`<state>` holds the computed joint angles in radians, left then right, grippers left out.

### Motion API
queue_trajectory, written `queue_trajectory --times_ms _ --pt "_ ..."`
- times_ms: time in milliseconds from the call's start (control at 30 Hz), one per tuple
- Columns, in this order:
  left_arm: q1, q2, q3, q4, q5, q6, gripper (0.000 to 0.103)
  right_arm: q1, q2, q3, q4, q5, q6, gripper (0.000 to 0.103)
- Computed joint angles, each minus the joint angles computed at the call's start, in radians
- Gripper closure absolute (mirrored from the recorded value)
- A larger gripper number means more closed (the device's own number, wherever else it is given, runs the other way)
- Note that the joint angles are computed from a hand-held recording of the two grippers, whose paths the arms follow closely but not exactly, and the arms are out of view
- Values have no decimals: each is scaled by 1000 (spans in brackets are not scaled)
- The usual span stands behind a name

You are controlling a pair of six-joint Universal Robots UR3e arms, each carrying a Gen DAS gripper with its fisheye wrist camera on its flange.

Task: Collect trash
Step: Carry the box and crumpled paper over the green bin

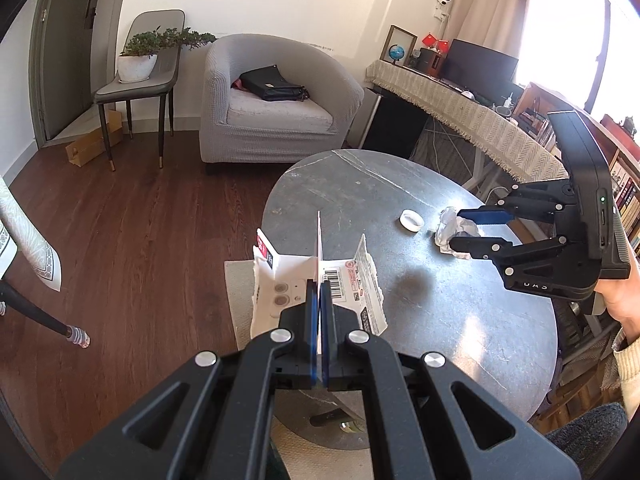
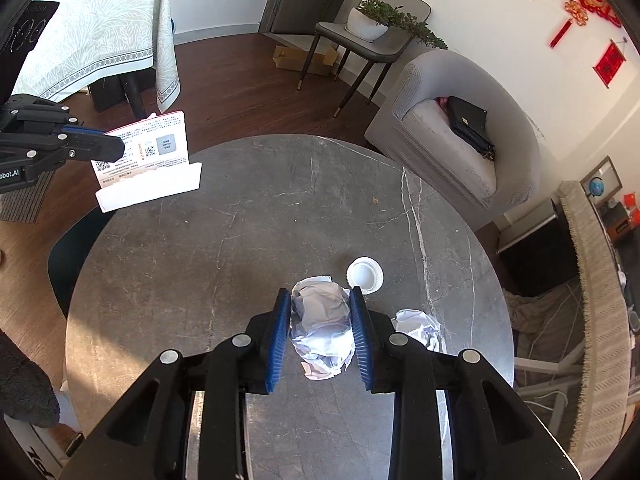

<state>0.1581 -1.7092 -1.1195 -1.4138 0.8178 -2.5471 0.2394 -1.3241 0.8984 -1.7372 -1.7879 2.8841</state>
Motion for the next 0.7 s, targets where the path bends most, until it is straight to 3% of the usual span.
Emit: queue_trajectory --times_ms 167,333,567,700 --pt "64 65 -57 -38 -4 70 101 24 -26 29 -47 79 107 73" --pt "147 119 -105 -92 -20 137 101 88 -22 60 -108 90 182 73" --pt "252 188 -192 -112 23 241 101 173 -11 103 -242 109 278 73" --pt "294 181 -236 -103 78 278 101 202 66 11 -255 148 306 73"
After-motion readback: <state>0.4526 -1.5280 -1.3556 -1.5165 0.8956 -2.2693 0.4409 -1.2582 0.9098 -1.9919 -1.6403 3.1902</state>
